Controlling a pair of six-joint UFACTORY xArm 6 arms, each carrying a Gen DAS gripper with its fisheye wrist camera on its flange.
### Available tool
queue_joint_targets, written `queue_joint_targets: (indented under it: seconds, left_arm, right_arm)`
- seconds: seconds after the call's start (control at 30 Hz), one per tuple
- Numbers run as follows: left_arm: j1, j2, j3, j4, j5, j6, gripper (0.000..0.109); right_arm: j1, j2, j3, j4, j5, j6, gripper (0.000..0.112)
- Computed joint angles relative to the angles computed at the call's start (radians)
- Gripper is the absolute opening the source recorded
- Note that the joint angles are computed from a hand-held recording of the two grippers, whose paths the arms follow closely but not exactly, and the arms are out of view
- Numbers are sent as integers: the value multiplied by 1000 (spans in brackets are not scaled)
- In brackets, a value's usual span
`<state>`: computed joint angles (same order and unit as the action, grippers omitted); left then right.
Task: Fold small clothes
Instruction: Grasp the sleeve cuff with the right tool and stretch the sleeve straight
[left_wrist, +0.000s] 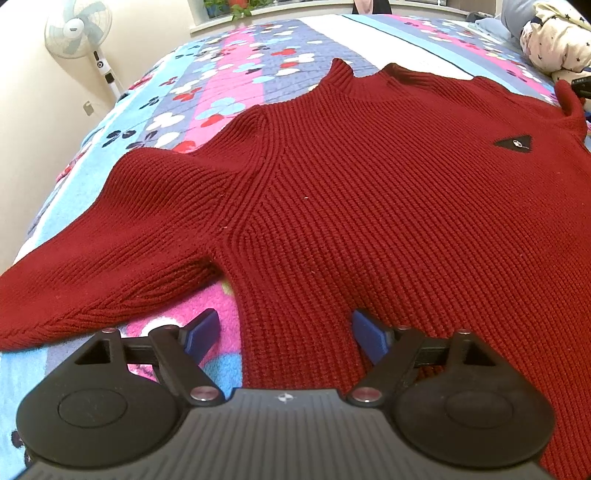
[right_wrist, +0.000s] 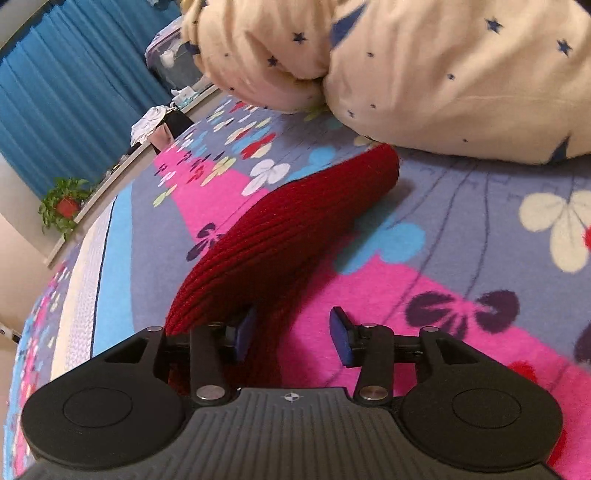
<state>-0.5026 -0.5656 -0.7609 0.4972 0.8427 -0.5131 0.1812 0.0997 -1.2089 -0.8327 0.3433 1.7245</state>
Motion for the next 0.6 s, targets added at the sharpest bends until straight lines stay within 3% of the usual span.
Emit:
queue_joint_targets:
  seconds: [0.1, 0.2, 0.27, 0.3, 0.37, 0.5, 0.53, 0.6]
  left_arm:
    - [0, 0, 0, 1, -1, -1, 85]
    - [0, 1, 3, 6, -7, -1, 85]
    - [5, -2, 12, 5, -32, 1, 85]
    - [5, -2, 11, 4, -32, 2, 85]
    - [7, -4, 16, 5, -42, 2, 85]
    - [5, -2, 13, 11, -39, 4, 85]
    - [3, -2, 13, 14, -39, 4, 85]
    - [5, -4, 17, 13, -48, 10, 85]
  right_arm:
    - [14, 25, -32, 9, 5, -18, 47]
    - [14, 49, -49, 44, -48, -60, 47]
    - [18, 63, -64, 55, -71, -98, 35]
    - [24, 66, -74, 62, -56, -127, 20]
    - [38, 54, -82, 40, -2, -136, 15]
    - [49, -52, -26, -212, 88, 89, 13]
    - [63, -91, -4, -287, 130, 154, 13]
    - [136, -203, 78, -445, 318, 310, 12]
